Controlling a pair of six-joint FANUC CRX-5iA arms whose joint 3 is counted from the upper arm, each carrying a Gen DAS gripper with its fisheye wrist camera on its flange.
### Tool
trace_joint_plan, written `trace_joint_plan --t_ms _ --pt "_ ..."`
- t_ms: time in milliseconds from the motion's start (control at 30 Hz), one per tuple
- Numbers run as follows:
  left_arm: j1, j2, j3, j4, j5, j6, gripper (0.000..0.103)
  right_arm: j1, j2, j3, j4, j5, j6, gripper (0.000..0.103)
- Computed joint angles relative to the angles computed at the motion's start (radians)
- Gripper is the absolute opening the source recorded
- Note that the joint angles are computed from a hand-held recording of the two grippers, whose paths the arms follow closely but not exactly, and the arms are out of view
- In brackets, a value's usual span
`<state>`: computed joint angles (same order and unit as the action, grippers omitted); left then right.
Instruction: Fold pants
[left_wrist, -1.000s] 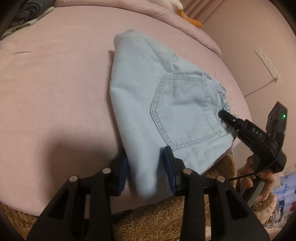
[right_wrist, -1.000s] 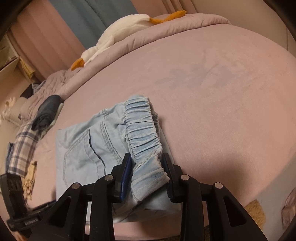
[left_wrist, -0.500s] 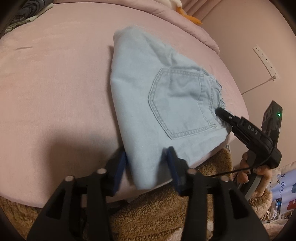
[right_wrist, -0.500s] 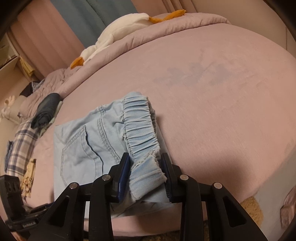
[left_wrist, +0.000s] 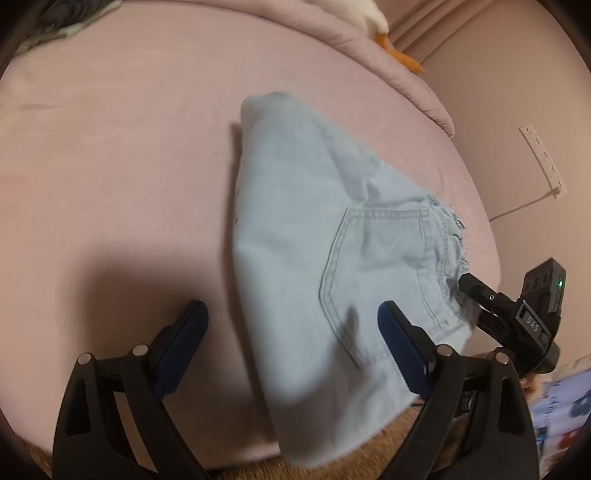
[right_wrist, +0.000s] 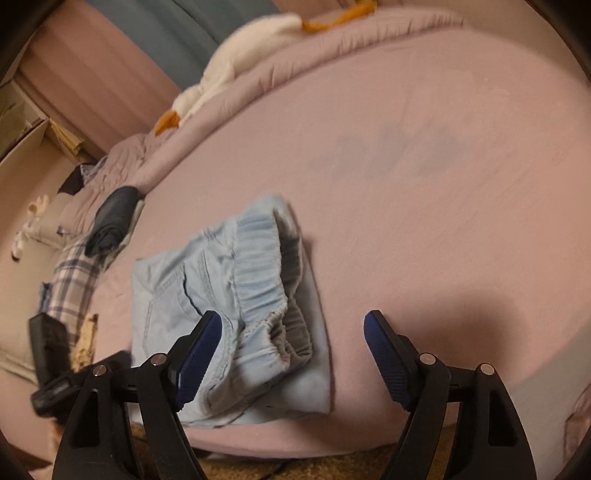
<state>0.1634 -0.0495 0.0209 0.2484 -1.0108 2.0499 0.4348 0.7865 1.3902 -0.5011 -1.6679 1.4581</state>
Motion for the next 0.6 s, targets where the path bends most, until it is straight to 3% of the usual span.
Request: trace_joint_plan --t_ms 67,133,200,267,333,367,433,500,600 --pt "-0.001 0.012 -0.011 0.034 0.032 -0.057 0.092 -0.001 0.033 0.046 -0.030 -0.034 -0.002 0.079" --pt "-0.013 0.035 0.023 -0.005 0.016 -0.017 0.089 0.014 0.027 0.025 -0.014 -0.013 0.029 0.079" --pt "-0.033 0.059 0.066 -0.055 -0.003 0.012 0.071 0.026 0.021 0.010 -0.006 0.007 0.053 0.079" --pt "-0.055 0.081 0.099 -0.105 -0.008 0.043 0.062 0.028 0.032 0.025 -0.033 0.007 0.059 0.079" --pt "-0.051 0.079 0.090 -0.090 0.006 0.033 0.052 0.042 -0.005 -0.051 -0.019 0.064 0.063 0.078" --pt "-0.045 0.072 0.079 -0.079 0.013 0.034 0.044 0.053 -0.020 -0.078 0.006 0.086 0.062 0.074" --pt "-0.029 0.052 0.043 -0.038 0.039 0.044 0.034 0.070 -0.072 -0.169 0.027 0.143 0.065 0.054" --pt "-0.023 0.028 0.018 -0.024 0.053 0.051 0.025 0.082 -0.100 -0.217 0.042 0.172 0.059 0.046" --pt "-0.030 0.005 0.029 -0.050 0.031 0.066 0.021 0.093 -0.136 -0.255 0.052 0.195 0.068 0.040"
